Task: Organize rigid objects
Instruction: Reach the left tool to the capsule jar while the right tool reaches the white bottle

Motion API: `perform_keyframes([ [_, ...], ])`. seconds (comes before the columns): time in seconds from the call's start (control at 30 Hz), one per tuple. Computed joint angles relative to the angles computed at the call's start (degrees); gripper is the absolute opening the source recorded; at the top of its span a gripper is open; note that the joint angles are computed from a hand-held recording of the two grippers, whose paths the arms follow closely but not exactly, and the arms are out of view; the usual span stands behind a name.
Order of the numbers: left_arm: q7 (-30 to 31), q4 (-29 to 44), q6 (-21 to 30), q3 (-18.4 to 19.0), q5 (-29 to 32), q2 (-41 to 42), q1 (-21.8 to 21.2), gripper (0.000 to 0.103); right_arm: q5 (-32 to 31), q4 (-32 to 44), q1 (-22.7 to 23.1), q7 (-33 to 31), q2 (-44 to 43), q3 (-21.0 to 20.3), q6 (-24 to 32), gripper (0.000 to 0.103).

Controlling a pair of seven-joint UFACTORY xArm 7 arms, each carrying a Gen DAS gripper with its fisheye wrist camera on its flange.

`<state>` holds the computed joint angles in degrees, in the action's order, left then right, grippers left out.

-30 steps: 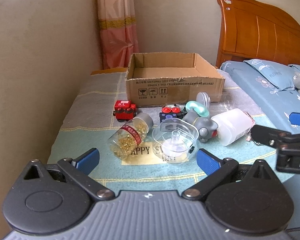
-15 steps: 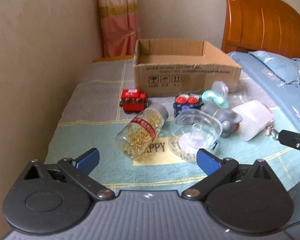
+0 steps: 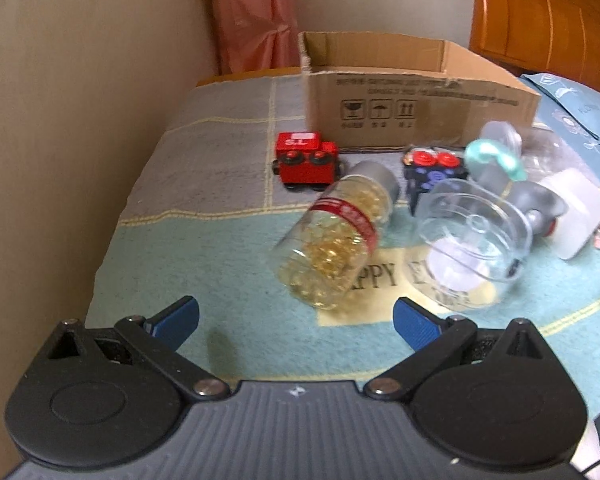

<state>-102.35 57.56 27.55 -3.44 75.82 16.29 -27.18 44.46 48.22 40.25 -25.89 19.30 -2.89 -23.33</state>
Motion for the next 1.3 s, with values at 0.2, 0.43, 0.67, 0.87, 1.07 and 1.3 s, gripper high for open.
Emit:
perform_keyframes([
  [0.2,0.0,-0.8,0.1,0.7,-1.2,-0.2,1.1,0.102,0.0,2.5,2.1,-1.4,1.7,-2.4,2.9,0.103],
  [0.43,-1.1,-1.5,-0.3,1.6,-1.7,-0.3,2.7,0.102,-4.3,3.9,5.4,0.9,3.0,-6.7,6.5,0.103],
  [0.67,0.0,1.1,2.1,2.4,-0.2,1.7,3.3,0.102,-9.0,3.9,8.9,3.8,4.1,-11.1,9.7,0.103],
  [0.87,-1.2,-0.7,-4.1,2.4,3.3,0.7,4.3,0.102,-13.7,3.3,10.1,7.0,4.6,-12.9,11.1,0.103],
  [1.07,-5.9,-1.1,-11.0,1.3,12.7,0.6,4.9,0.102,-22.5,2.0,-0.6,11.9,3.5,-3.7,9.3,0.103],
  [1.3,-10.4,3.2,-9.3,-0.6,18.0,4.0,4.4,0.102,-27.5,0.7,-3.4,15.0,3.7,-1.7,6.0,0.103],
])
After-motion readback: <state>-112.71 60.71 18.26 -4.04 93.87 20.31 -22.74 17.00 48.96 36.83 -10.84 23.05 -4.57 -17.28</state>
